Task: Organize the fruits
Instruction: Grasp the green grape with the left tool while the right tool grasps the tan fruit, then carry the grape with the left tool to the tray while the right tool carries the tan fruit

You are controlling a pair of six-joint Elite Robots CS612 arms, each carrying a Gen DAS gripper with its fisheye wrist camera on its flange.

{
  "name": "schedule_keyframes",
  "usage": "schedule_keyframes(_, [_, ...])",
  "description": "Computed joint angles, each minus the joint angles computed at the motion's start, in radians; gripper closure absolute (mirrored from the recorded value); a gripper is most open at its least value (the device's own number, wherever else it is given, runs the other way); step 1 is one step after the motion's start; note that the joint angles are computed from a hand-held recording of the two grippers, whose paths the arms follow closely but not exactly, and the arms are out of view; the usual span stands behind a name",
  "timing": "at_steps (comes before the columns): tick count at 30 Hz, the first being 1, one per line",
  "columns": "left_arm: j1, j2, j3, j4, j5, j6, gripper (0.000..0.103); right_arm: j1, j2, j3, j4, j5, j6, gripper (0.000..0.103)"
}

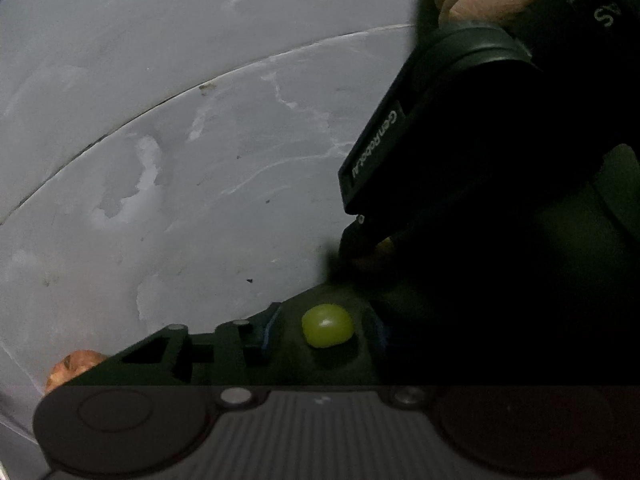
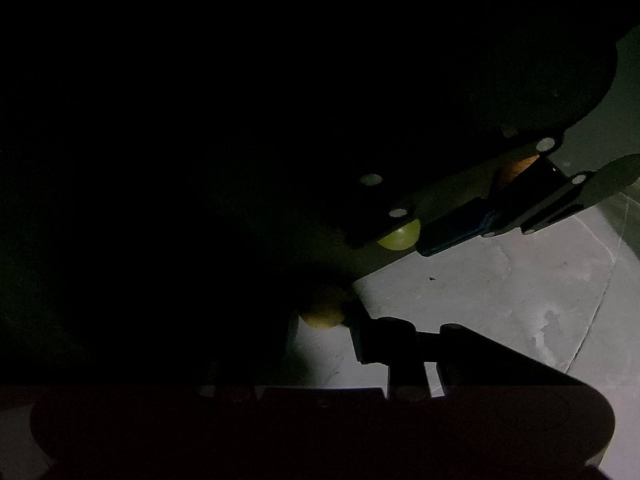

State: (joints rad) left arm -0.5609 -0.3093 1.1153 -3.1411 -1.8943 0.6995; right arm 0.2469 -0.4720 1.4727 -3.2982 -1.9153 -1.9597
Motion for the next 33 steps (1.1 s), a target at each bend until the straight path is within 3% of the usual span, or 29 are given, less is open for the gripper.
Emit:
schedule_keyframes(2, [-0.003, -0.005, 0.003, 0.015, 0.004, 0.012, 0.071, 0.000, -0.001, 0.008, -0.017, 0.001, -0.001, 0.074])
schedule_keyframes(5, [-0.008, -0.012, 0.016, 0.007, 0.033, 0.007, 0.075, 0.000, 0.007, 0.003, -0.031, -0.002, 0.021, 0.074])
schedule_keyframes(10, [-0.016, -0.037, 0.049, 0.029, 0.077, -0.120, 0.076, 0.002, -0.015, 0.040, -0.057, 0.004, 0.126, 0.074])
schedule_keyframes(15, [-0.029, -0.085, 0.119, 0.056, 0.144, -0.334, 0.076, 0.006, -0.044, 0.086, -0.081, 0.023, 0.307, 0.074])
schedule_keyframes(19, [-0.024, -0.124, 0.171, 0.092, 0.126, -0.559, 0.076, 0.004, -0.060, 0.110, -0.105, 0.051, 0.466, 0.074])
schedule_keyframes(24, [-0.028, -0.169, 0.232, 0.110, 0.141, -0.779, 0.076, 0.006, -0.093, 0.149, -0.107, 0.098, 0.678, 0.074])
schedule_keyframes(29, [-0.040, -0.220, 0.307, 0.118, 0.206, -0.875, 0.076, 0.005, -0.134, 0.216, -0.129, 0.164, 0.866, 0.074])
schedule_keyframes(33, [-0.058, -0.256, 0.365, 0.095, 0.240, -0.941, 0.076, 0.000, -0.152, 0.258, -0.165, 0.232, 0.959, 0.074])
